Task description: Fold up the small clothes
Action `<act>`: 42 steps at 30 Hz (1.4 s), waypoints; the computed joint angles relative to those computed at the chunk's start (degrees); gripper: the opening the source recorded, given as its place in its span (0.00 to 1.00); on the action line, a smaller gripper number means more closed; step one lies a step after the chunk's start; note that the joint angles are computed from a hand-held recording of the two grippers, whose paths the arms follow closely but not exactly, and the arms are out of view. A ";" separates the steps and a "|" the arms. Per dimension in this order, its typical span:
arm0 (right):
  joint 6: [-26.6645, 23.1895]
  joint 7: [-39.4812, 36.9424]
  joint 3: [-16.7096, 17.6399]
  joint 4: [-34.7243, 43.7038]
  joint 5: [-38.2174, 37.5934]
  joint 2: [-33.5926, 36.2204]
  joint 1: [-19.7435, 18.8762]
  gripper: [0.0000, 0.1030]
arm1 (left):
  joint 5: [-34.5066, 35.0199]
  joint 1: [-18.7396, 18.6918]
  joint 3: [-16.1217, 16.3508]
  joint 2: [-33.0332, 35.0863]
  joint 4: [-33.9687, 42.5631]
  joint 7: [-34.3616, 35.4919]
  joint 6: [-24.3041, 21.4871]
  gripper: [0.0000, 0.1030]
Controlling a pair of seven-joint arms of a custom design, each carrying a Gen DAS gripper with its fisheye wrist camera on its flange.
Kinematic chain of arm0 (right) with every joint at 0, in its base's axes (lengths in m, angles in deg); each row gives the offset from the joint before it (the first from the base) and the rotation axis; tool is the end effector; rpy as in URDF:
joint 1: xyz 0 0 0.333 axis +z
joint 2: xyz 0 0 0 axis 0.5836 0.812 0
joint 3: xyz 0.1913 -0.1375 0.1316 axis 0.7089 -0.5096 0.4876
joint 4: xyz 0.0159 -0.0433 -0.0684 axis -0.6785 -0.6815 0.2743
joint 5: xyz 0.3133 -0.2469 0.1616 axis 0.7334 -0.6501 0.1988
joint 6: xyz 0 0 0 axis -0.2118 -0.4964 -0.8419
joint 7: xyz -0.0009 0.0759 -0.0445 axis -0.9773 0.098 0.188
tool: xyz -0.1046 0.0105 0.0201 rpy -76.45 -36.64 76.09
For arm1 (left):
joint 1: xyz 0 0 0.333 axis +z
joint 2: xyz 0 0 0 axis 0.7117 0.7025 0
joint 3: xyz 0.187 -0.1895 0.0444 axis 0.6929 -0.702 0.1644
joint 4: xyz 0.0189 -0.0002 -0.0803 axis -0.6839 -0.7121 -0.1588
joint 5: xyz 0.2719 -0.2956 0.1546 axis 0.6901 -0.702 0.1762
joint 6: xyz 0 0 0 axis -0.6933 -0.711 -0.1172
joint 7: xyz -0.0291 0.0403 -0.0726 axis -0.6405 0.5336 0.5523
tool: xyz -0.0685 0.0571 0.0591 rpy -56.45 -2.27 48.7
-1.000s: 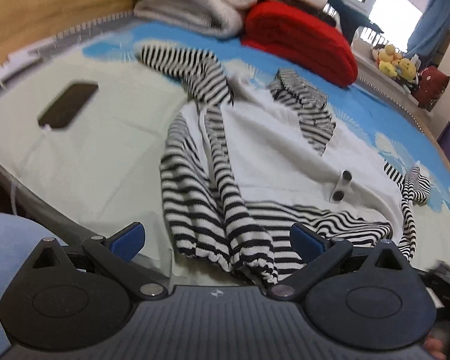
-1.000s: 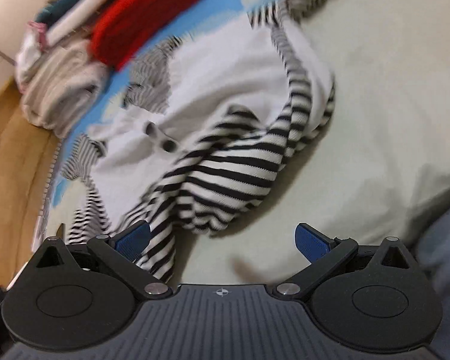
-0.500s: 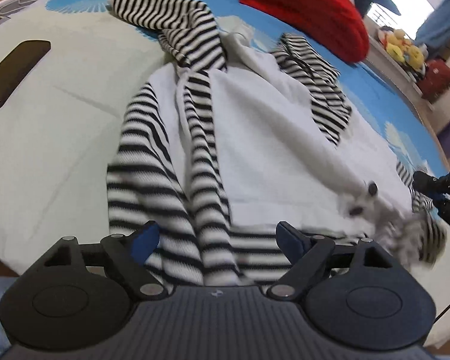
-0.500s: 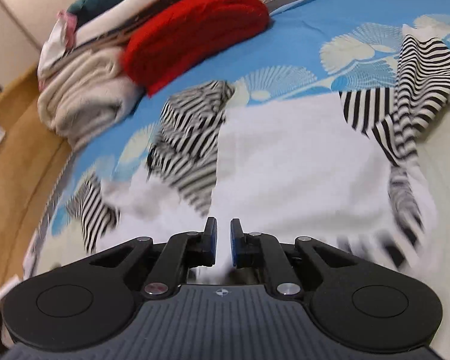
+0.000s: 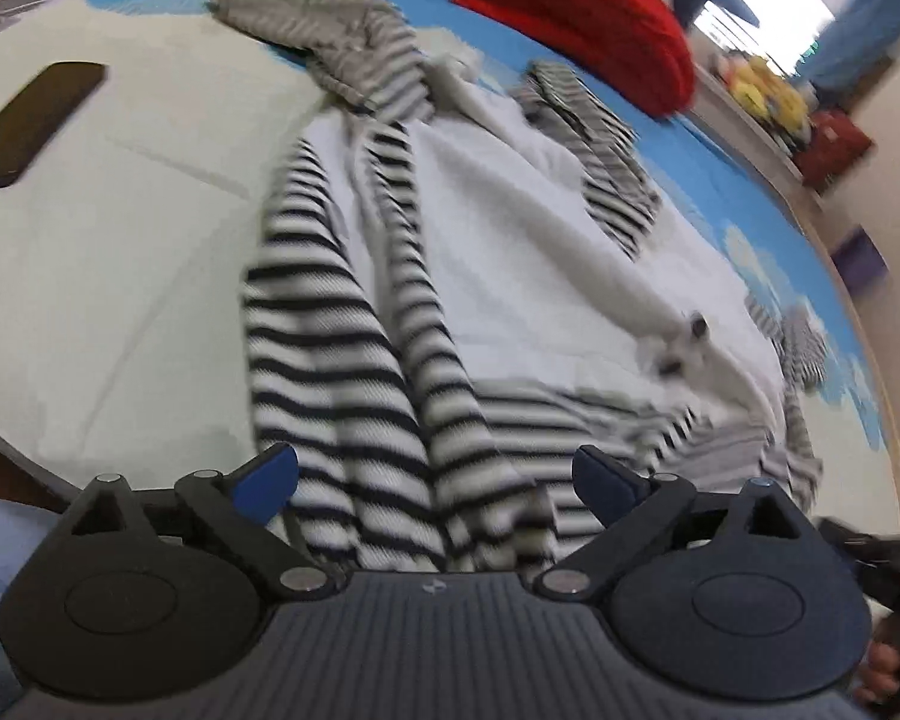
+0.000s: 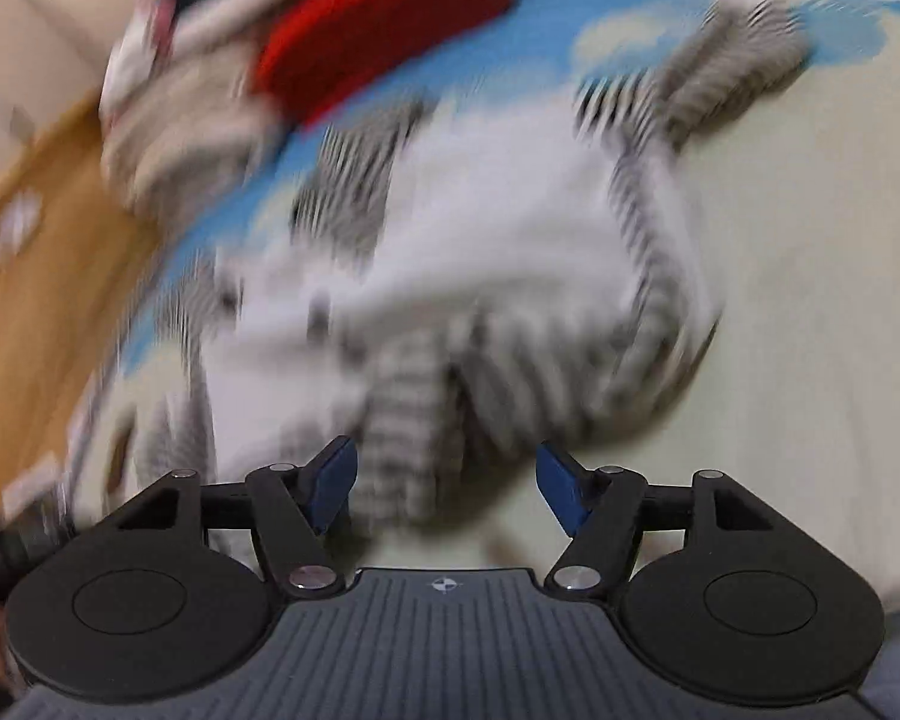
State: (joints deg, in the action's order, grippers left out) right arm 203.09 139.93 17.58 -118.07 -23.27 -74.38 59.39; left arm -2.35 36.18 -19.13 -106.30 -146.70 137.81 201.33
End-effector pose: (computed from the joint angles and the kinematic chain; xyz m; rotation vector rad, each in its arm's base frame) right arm 0.5131 0.1757 0.4076 -1.5967 1.6843 0.0030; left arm 0.4727 -0.1589 0.4352 -2.3095 1.5834 -0.8818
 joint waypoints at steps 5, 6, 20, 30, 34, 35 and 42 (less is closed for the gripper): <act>0.71 16.65 8.66 7.59 -32.33 11.11 -6.21 0.11 | 2.90 0.29 -1.22 2.82 2.77 1.76 -4.02 0.96; 0.44 16.05 8.32 11.00 -31.14 13.71 -5.78 0.11 | 2.74 0.04 -0.87 3.20 3.16 2.42 -4.05 0.96; -5.72 5.57 12.60 35.61 -11.39 31.92 -12.22 0.12 | -2.88 0.77 1.53 8.14 6.06 5.09 -4.15 0.97; 2.35 18.51 8.81 27.45 -25.01 28.18 -6.66 0.19 | 2.97 2.49 -0.68 8.82 6.11 4.00 -4.16 1.00; 1.34 17.59 10.99 28.84 -22.16 29.23 -9.13 0.20 | 7.79 3.69 -1.87 11.52 8.89 -0.35 -4.21 0.94; 0.47 15.58 12.46 29.16 -17.93 29.28 -10.90 0.20 | 6.01 2.90 -1.02 11.09 8.60 0.33 -3.42 0.70; -0.52 0.18 15.05 21.85 8.51 19.99 -14.62 0.03 | -2.54 0.59 2.35 1.03 2.95 5.11 0.26 0.08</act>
State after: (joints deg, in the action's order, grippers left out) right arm 202.57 140.11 32.62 -96.22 -14.76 -54.39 44.77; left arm -4.89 36.77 -16.78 -105.28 -143.75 142.93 201.59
